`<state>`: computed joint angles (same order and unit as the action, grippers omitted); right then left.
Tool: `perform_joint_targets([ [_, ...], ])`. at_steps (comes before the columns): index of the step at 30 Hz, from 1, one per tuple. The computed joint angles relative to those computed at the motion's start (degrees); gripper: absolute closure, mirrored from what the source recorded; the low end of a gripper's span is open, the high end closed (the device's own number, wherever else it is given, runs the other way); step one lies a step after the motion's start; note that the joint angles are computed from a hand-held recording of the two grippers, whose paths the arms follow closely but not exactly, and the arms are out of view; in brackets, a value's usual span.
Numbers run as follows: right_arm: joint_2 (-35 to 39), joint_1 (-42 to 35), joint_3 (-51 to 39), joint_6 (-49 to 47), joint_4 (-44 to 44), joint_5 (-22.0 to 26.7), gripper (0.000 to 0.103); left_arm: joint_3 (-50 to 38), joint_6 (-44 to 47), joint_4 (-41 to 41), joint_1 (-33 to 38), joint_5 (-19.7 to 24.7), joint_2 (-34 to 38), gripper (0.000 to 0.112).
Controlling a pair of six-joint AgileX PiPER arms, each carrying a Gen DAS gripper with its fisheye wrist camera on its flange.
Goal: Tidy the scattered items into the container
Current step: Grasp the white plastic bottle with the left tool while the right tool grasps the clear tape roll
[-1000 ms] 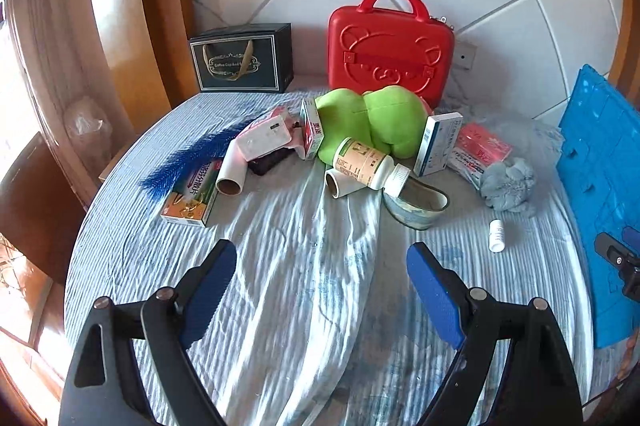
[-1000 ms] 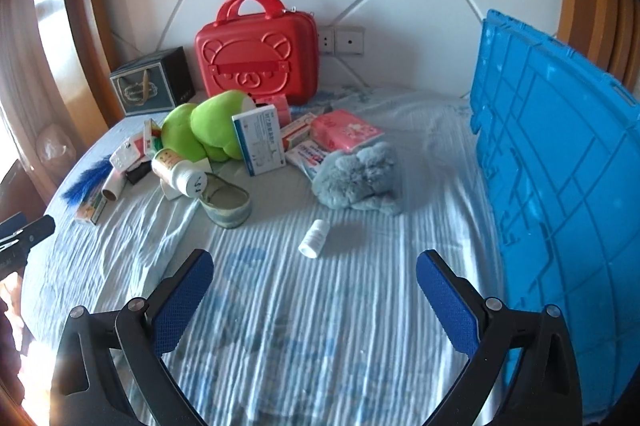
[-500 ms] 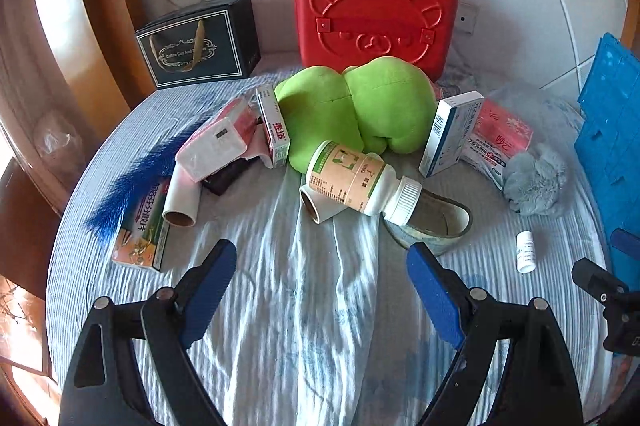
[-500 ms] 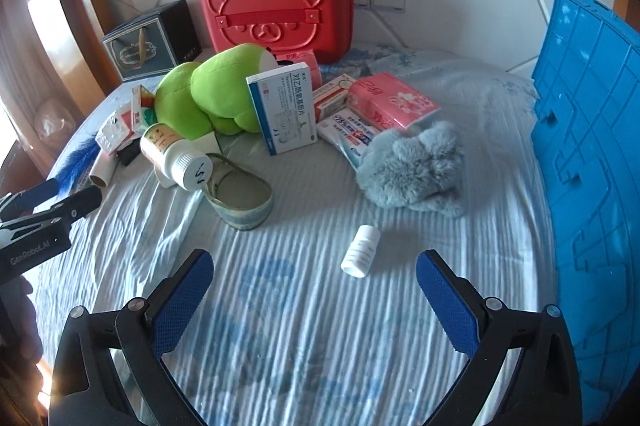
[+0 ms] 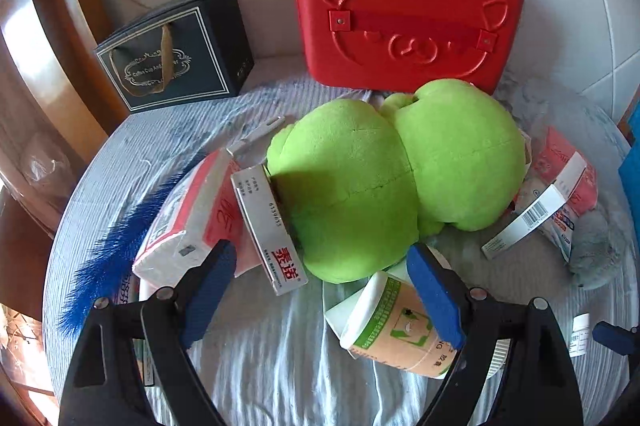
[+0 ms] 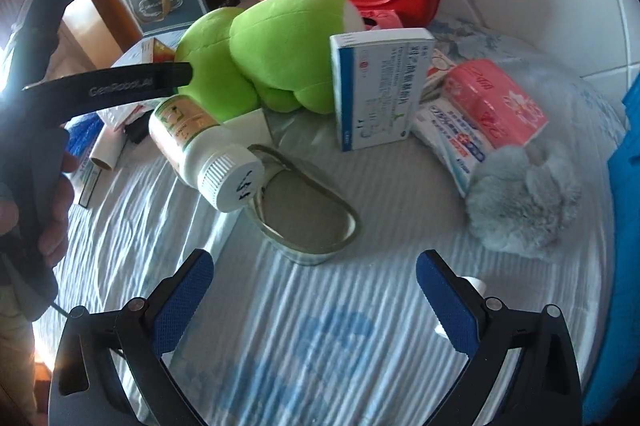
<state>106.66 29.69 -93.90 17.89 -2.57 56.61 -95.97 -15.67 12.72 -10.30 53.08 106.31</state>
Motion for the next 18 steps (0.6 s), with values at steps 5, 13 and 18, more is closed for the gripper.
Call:
perform_joint_targets([
  [5,6.57,1.27,-5.12,1.30,-1.85,1.97,0.000,10.95,4.86,-4.20,0.62,-2.92,-4.11,0.025],
  [13,1.89,-1.17,1.91,5.58,-2.14,-2.09,0.000,28.23,4.14,-6.44,-0.14,-5.51,-18.47,0.026],
  [18,-5.09,-1.82,10.50,6.12,-1.67,-4.55,0.000,28.84,4.65,-10.35,-3.39,-4.09,-22.56,0.026],
])
